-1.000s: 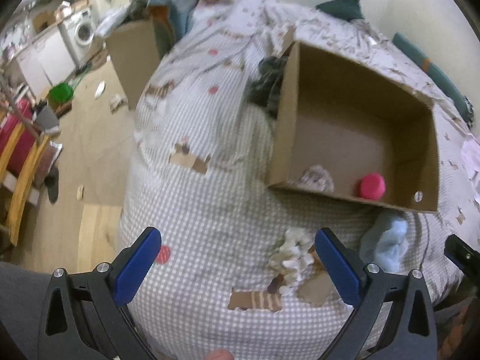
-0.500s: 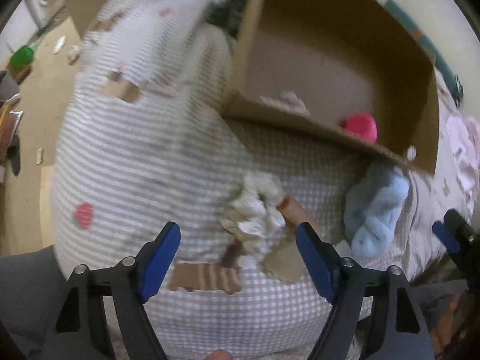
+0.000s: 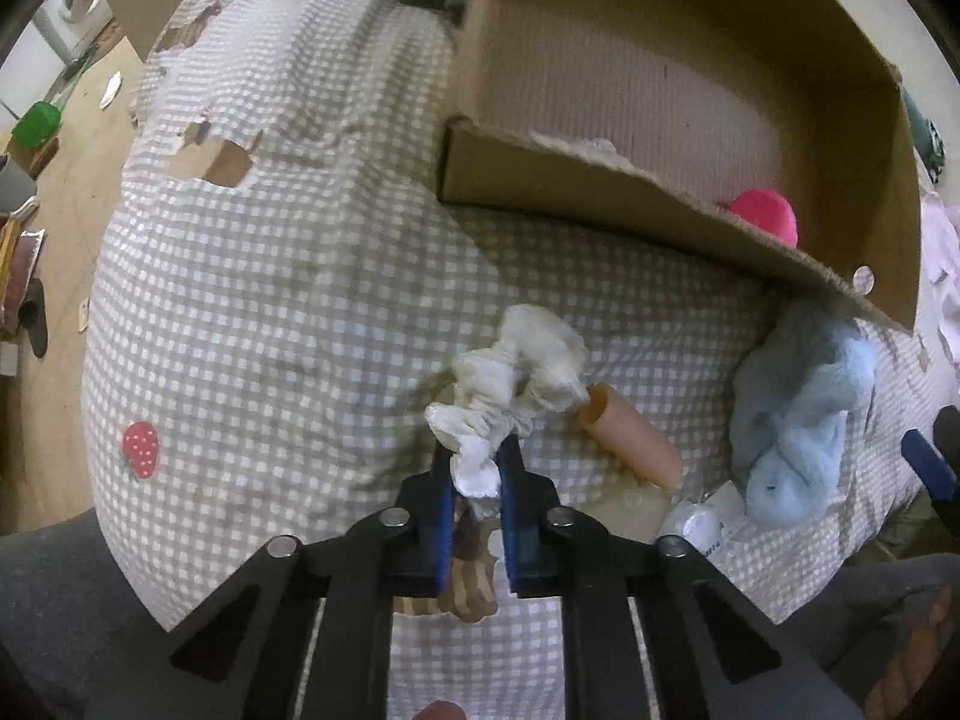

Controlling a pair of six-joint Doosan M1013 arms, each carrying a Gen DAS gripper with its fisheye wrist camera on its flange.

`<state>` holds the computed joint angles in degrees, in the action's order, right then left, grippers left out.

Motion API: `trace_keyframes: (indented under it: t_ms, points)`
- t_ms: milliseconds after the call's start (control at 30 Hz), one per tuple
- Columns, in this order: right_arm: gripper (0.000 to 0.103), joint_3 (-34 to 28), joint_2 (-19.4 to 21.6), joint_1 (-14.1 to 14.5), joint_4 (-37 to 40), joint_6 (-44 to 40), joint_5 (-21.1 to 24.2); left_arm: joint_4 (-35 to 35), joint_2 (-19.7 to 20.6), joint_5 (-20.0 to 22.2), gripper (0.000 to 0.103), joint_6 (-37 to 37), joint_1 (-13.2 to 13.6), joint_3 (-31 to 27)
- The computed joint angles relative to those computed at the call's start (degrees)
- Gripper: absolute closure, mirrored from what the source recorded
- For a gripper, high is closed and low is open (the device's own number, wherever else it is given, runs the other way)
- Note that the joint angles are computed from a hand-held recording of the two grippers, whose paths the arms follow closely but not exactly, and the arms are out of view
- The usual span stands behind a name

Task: Organize soft objects
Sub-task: 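Grasp the white lace scrunchie with the left tool and lift it, then grasp the light-blue fluffy plush with the right tool and lift it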

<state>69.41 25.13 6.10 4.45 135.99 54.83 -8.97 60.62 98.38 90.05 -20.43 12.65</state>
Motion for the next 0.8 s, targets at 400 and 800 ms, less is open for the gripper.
trace_keyframes:
  t_ms: [400,800]
  points:
    - [0.017,2.82,-1.09,-1.49,4.96,2.23,-2.91,0.89,-11.48,-16.77,0.092,3.37,1.08,16.13]
    - [0.035,-1.13,2.66,-1.08,17.93,-11.86,-2.68,1.28,-11.20,-15.94,0.092,3.42,0.47,16.04]
